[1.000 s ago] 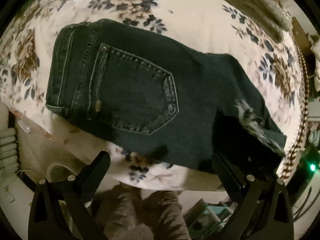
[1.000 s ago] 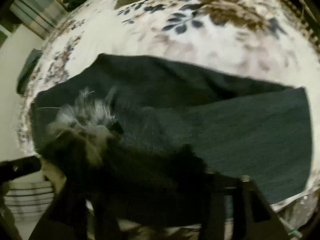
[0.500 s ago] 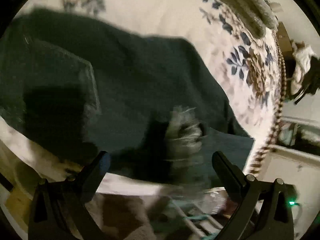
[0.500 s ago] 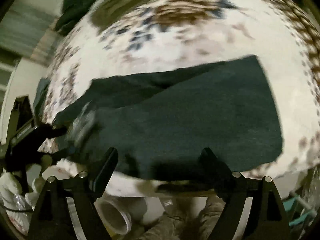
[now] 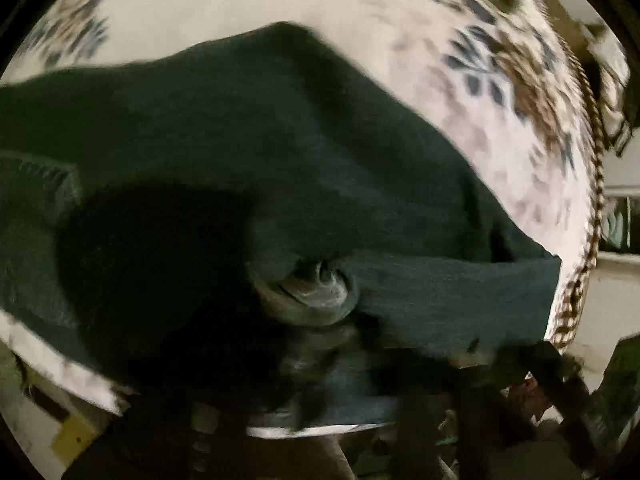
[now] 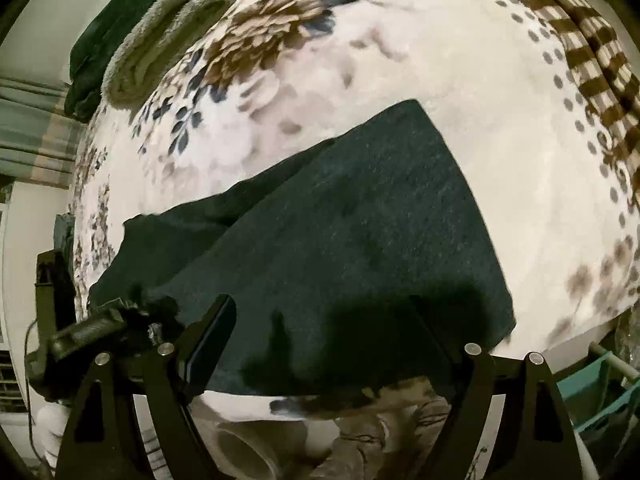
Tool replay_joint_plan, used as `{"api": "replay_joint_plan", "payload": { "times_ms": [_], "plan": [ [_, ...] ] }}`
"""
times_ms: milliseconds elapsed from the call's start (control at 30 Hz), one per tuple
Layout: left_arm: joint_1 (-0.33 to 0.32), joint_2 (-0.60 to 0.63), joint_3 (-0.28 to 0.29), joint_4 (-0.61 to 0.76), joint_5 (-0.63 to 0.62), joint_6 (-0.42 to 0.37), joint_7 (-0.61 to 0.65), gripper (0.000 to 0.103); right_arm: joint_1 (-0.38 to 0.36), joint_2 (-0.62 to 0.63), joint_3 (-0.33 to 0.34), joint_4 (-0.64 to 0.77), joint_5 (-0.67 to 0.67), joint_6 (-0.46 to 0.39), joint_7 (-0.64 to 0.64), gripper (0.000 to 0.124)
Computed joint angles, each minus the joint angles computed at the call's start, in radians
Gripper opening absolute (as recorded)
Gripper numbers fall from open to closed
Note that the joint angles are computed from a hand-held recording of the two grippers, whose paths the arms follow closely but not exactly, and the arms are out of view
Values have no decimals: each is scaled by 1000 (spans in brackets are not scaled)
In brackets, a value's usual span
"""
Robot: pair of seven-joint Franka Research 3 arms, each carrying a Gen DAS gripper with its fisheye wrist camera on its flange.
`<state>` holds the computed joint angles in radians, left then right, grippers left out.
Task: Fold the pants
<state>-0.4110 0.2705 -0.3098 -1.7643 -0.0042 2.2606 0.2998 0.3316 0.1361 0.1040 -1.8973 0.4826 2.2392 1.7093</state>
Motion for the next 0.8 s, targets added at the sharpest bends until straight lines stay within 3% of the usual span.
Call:
{"api": "replay_joint_plan", "payload": {
  "times_ms": [67,267,400,533,600,633,700,767,800],
  "plan": [
    [-24,2,9,32,72,-33,-16,6,-2,15,-3,18,-8,-11,3,87],
    [-35,-91,26,-15,183,-3,-127,5,-7,37,-2,52,-8,-24,-17,87],
    [-3,-95,20,-31,138,20,-95,6,-4,47,-1,67,-15,-37,-15,87],
    [-3,-43,11,18,108,-70,-67,15,9,65,-2,95,-66,-56,14,87],
    [-15,-46,14,30,134,-117,-77,37,34,78,-10,123,-167,-80,72,87],
    [-26,-48,16,38,170,-143,-84,42,53,90,-15,148,-249,-111,115,88],
    [-34,-52,16,45,200,-173,-78,89,96,116,-22,200,-404,-175,182,95],
    [-37,-51,12,61,206,-218,-50,93,130,125,-22,221,-502,-198,225,97],
    [-43,-43,12,89,217,-277,-43,93,140,126,-18,226,-519,-198,233,97]
  ]
}}
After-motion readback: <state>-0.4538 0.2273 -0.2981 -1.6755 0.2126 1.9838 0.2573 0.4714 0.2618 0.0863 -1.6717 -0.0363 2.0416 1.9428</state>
